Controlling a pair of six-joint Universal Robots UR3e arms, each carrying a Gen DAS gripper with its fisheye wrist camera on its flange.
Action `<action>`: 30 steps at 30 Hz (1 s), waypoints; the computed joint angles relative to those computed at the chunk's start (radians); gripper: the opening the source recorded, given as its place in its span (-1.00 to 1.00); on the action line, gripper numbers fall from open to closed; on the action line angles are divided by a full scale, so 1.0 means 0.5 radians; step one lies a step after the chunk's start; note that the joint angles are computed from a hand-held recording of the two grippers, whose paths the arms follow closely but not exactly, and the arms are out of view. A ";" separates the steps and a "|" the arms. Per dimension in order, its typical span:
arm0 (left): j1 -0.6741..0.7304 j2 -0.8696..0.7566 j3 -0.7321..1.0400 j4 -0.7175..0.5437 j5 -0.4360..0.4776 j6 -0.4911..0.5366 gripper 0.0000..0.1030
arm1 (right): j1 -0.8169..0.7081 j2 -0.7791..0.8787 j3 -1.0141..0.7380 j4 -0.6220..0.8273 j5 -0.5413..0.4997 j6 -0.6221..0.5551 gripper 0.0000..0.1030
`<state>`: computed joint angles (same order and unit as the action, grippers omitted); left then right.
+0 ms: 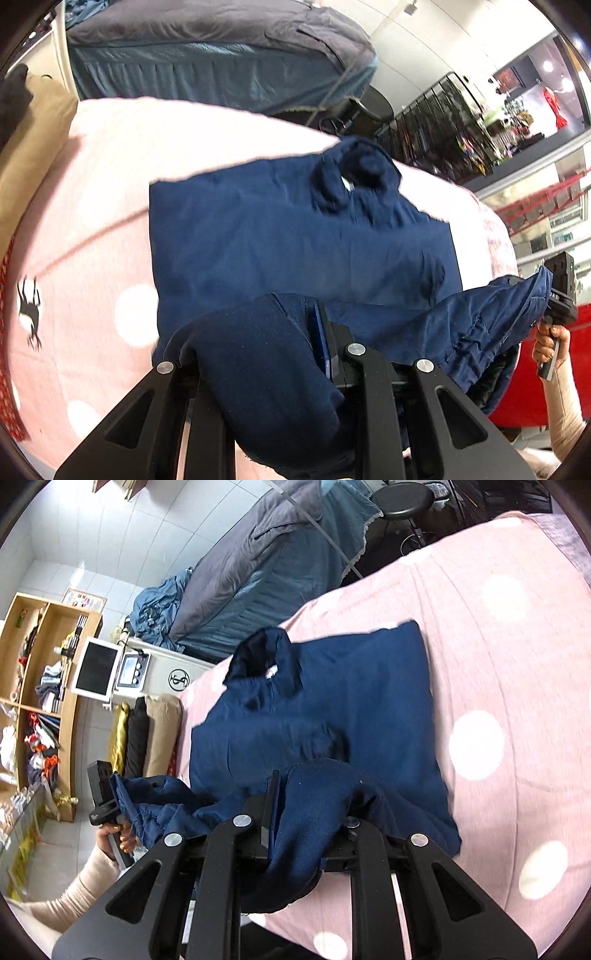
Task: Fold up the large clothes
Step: 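Fold the hem up toward the collar with both tools and release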
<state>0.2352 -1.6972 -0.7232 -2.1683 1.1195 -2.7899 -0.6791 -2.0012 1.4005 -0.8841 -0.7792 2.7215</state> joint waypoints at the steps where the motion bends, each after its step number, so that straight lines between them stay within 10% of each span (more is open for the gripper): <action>1: -0.015 -0.060 0.061 0.030 0.013 -0.043 -0.61 | 0.062 0.036 0.024 -0.128 0.002 0.110 -0.69; 8: -0.017 -0.291 0.170 0.177 0.050 -0.356 -0.59 | 0.240 0.361 0.203 -0.809 0.116 0.769 -0.69; 17: 0.410 0.013 -0.488 0.158 -0.355 -0.413 -0.36 | 0.223 0.443 0.723 -1.384 0.215 1.329 -0.53; 24: 0.656 0.061 -0.174 0.025 -0.391 -0.340 0.54 | 0.022 0.445 0.771 -1.043 0.493 1.237 -0.01; 30: 0.761 0.076 0.137 -0.164 -0.237 -0.092 0.65 | -0.099 0.395 0.548 -0.747 0.690 1.042 0.40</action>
<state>0.6159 -1.6593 -0.6546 -2.2503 1.0009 -2.8361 -0.7284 -1.8038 1.6745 -1.2573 -0.4340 3.2425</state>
